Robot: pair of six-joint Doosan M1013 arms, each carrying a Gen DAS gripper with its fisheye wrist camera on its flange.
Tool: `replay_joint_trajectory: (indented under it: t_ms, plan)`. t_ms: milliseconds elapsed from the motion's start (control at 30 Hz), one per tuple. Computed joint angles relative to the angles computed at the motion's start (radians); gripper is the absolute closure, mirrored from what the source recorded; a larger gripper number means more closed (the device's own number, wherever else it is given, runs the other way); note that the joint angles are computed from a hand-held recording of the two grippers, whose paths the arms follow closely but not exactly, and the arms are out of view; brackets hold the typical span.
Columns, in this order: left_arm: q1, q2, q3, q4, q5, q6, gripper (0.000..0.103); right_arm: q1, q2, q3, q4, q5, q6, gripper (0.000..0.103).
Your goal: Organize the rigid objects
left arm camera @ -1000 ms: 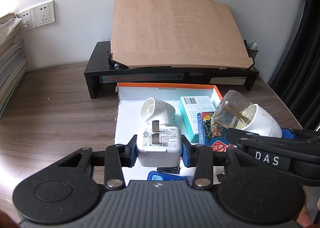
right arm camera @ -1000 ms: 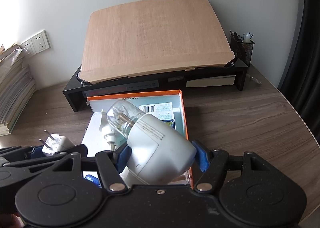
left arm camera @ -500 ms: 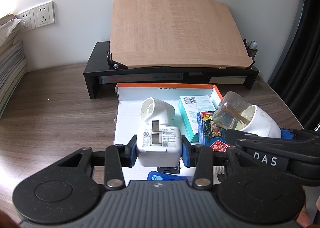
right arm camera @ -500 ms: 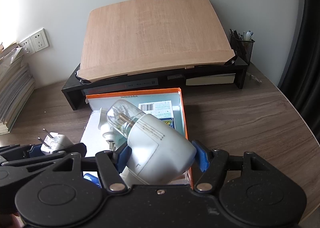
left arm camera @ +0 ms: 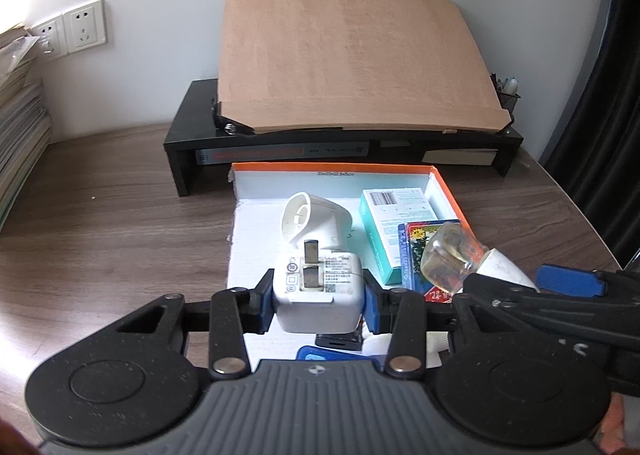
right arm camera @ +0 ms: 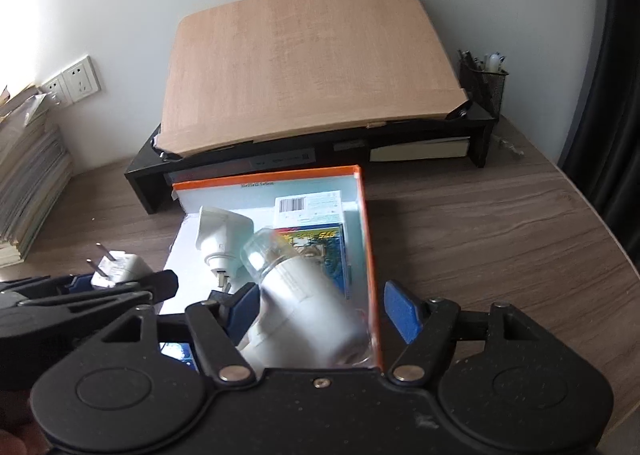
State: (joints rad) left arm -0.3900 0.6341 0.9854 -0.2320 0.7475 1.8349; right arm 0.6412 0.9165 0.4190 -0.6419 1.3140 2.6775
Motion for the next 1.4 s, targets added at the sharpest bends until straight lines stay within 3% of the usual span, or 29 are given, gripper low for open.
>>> replay_joint_trajectory:
  t_ms: [300, 400, 467, 1000, 1133, 1400]
  plan:
    - [-0.007, 0.014, -0.010, -0.092, 0.016, 0.086, 0.060, 0.022, -0.076, 0.123, -0.063, -0.013, 0.092, 0.020]
    - [-0.009, -0.005, 0.019, -0.098, -0.011, 0.094, 0.047, 0.031, -0.098, 0.159, -0.074, -0.018, 0.107, 0.020]
    - [-0.008, -0.015, 0.033, -0.101, -0.018, 0.095, 0.046, 0.037, -0.110, 0.179, -0.078, -0.024, 0.115, 0.020]
    - [0.025, -0.170, 0.227, -0.132, -0.079, 0.141, 0.000, 0.099, -0.195, 0.325, -0.107, -0.066, 0.156, 0.020]
    - [0.031, -0.196, 0.266, -0.112, -0.063, 0.066, 0.000, 0.113, -0.205, 0.348, -0.084, -0.066, 0.130, 0.020]
    - [0.017, -0.207, 0.291, 0.044, -0.050, -0.071, 0.000, 0.118, -0.207, 0.363, -0.008, -0.086, 0.073, 0.020]
